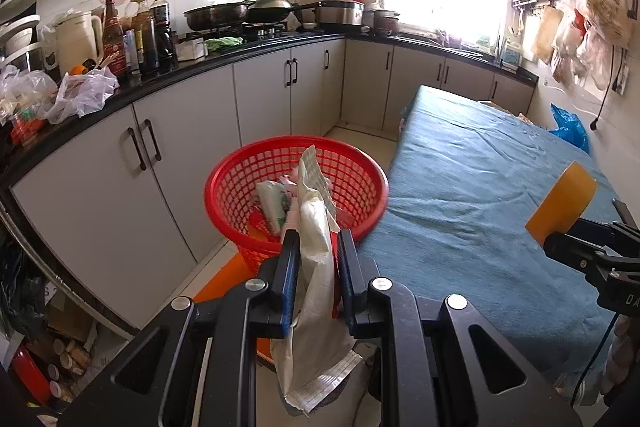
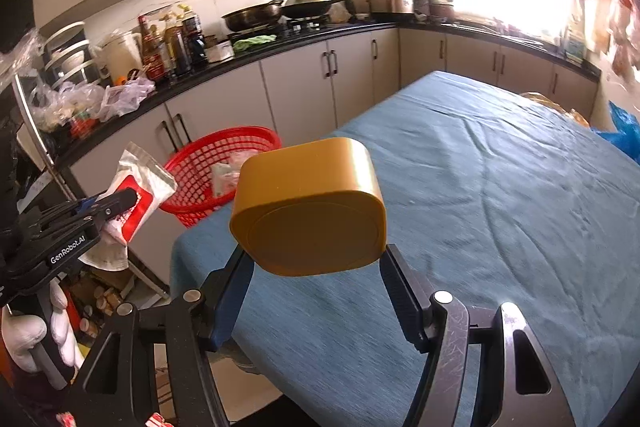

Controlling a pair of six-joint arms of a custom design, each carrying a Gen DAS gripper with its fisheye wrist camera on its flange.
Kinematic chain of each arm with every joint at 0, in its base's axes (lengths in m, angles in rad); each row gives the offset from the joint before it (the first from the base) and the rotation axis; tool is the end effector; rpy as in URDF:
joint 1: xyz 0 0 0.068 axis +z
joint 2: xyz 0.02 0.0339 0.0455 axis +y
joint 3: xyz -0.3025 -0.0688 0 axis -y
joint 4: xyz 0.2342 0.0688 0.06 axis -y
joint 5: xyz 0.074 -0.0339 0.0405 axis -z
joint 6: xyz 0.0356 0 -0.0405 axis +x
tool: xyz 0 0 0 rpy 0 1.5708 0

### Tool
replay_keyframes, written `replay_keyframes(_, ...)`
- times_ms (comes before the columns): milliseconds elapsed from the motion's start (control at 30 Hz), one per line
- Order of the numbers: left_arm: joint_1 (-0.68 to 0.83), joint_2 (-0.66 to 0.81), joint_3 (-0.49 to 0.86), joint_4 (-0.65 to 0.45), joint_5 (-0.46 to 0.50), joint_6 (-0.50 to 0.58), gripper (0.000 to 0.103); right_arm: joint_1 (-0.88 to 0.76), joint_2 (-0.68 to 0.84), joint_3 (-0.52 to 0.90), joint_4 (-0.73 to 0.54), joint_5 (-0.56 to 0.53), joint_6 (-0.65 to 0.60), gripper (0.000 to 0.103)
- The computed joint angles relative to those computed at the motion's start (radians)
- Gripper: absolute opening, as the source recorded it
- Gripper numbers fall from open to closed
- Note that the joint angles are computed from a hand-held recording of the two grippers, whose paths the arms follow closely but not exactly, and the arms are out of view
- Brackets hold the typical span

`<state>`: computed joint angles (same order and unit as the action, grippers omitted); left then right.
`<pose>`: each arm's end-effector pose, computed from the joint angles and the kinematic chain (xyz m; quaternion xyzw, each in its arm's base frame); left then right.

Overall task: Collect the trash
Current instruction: 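Carry the wet-wipe pack and orange box over the red basket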

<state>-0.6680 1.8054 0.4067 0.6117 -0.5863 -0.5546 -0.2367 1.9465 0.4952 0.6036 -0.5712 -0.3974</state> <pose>0.2184 -0.1473 0.1138 -0.0601 0.8896 0.0088 0.4527 0.2838 -0.0487 0.0916 -0.1714 0.8866 0.1446 0.4046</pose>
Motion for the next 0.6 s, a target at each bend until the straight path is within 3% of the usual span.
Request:
replay_keyframes(300,0.141,-0.034,0.001,0.055,0.083,0.137,0.018,0.185,0.003,0.103,-0.064,0.082,0.073,0.070)
replay_keyframes(600,0.316,0.013,0.104,0.044,0.214,0.242,0.018,0.345,0.069,0.252,-0.111,0.120,0.151,0.070)
